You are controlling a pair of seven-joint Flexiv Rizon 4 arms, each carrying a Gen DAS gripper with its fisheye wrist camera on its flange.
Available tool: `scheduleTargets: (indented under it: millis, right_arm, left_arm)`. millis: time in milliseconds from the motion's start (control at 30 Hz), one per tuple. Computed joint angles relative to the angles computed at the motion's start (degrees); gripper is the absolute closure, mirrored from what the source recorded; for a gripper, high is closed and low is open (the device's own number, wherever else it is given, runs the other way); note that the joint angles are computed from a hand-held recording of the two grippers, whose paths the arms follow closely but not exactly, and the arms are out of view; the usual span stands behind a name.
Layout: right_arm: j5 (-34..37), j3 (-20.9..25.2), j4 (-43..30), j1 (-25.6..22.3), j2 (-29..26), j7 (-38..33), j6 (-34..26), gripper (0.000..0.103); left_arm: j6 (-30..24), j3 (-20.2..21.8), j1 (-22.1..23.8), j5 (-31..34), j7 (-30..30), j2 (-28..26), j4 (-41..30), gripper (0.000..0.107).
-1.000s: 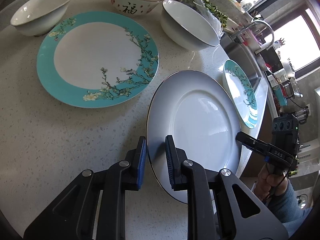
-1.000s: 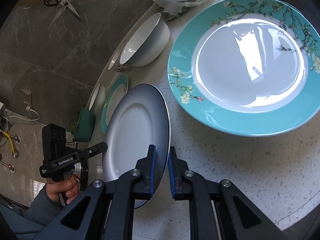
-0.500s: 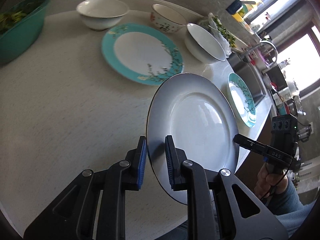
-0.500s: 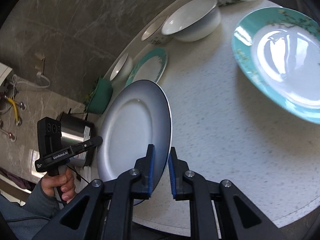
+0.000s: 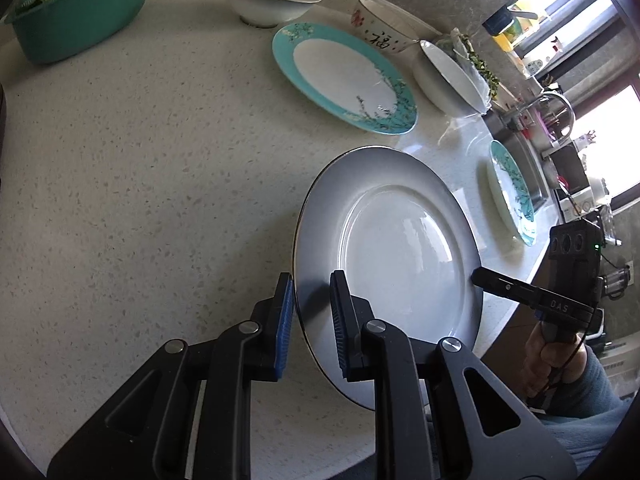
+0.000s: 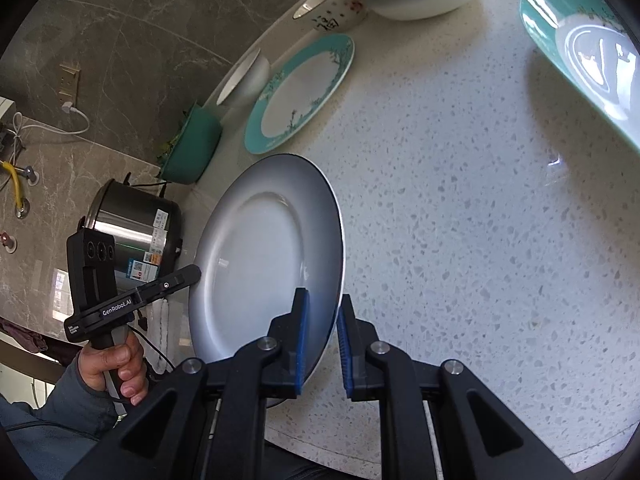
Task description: Organize plates and bowls
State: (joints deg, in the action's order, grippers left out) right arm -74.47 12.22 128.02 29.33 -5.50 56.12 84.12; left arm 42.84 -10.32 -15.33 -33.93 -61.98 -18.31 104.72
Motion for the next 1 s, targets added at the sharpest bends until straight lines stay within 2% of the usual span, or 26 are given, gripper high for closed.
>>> scheduleTargets:
  millis: [367,433,733,800,1000]
  right_arm:
    - [8.1,0.6,-1.0,1.9,-1.5,-7.0,-2.7,0.087]
    - [7.4,0.0,-0.8,2.5,-1.3,-6.0,-2.9,0.087]
    - [15.6,2.0,-1.0,3.9,-0.2,-13.1,-7.9,0.084]
    - [19.3,3.0,-1.8,4.5,-0.3,-17.2,-10.5,0.083]
    - [23.2,3.5,-3.2,6.1,-0.4,-21.7,-14.8,0.082]
  left_arm:
    - [-0.4,-0.4,0.3,1.7,-0.1,-3.8,-3.3,0.090]
    - [-0.8,-0.4,0.2,2.4,-0.5,-4.1,-3.7,0.090]
    - [-1.0,-0.9,0.5,1.8,0.5,-4.5,-3.5,0.088]
    - [-1.2,-0.9,0.5,1.8,0.6,-4.5,-3.5,0.086]
    - [-1.4,-0.8,0.9,0.9,0.6,-4.0,-4.0,0.086]
